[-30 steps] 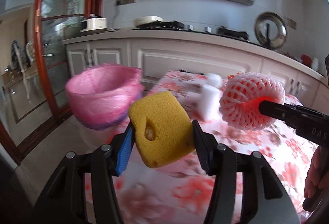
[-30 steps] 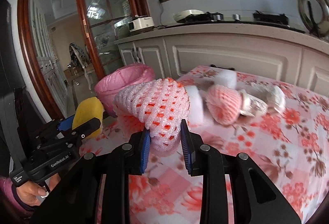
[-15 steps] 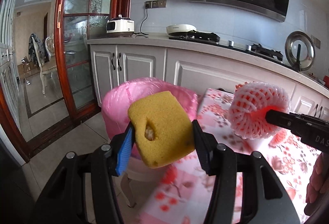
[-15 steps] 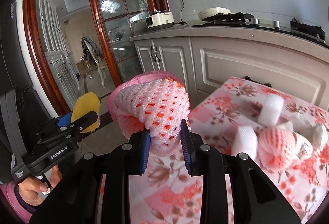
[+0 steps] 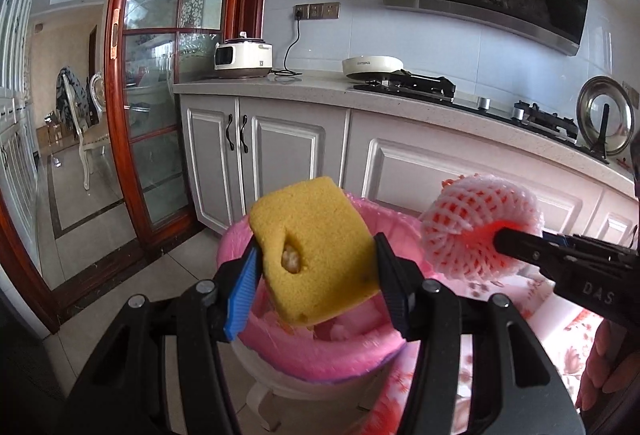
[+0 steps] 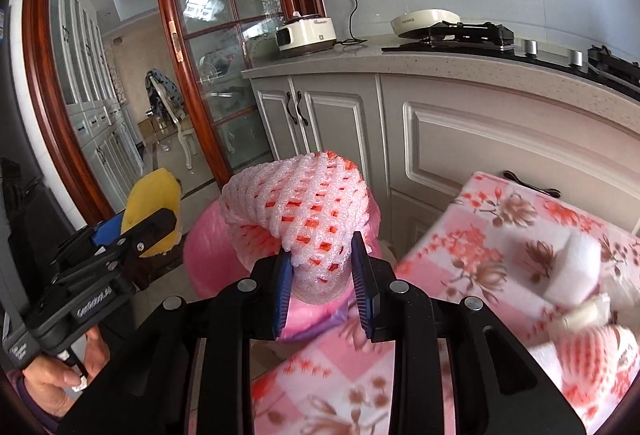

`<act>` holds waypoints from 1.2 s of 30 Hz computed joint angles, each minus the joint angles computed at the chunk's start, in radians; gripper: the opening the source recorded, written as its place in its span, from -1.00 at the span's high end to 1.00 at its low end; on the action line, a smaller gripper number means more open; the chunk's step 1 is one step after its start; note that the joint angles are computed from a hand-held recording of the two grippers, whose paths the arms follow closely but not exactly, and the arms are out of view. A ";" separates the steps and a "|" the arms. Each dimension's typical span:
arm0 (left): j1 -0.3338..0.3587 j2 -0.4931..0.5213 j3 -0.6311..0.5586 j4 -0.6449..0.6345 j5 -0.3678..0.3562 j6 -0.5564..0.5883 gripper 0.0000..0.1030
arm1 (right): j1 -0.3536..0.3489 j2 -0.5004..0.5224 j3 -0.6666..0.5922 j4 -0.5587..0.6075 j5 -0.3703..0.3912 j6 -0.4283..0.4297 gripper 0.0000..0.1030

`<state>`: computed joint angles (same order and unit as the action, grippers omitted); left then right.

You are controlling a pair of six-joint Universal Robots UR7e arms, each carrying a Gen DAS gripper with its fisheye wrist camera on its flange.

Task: Collect trash
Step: 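Open both tools to drop the yellow sponge and foam net into the bin, then move both tools back over the table toward the foam blocks and nets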

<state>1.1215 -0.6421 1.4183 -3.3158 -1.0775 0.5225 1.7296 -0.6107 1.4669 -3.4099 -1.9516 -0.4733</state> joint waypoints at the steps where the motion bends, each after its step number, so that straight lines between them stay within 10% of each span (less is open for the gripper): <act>1: 0.005 0.014 -0.022 0.006 0.001 0.005 -0.04 | 0.000 0.016 -0.029 0.017 -0.010 0.003 0.46; 20: 0.070 0.128 -0.219 0.154 0.041 -0.043 -0.17 | -0.017 0.164 -0.268 0.162 -0.067 -0.041 0.22; 25: 0.074 0.123 -0.208 0.148 0.037 -0.054 -0.27 | -0.021 0.155 -0.239 0.139 -0.057 -0.061 -0.12; 36: 0.065 0.074 -0.108 0.052 0.001 -0.024 -0.77 | -0.041 0.009 0.016 -0.023 0.028 -0.070 -0.12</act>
<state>1.1867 -0.5686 1.3101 -3.2635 -1.0760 0.4981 1.6883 -0.6016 1.4824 -3.4330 -1.9234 -0.5436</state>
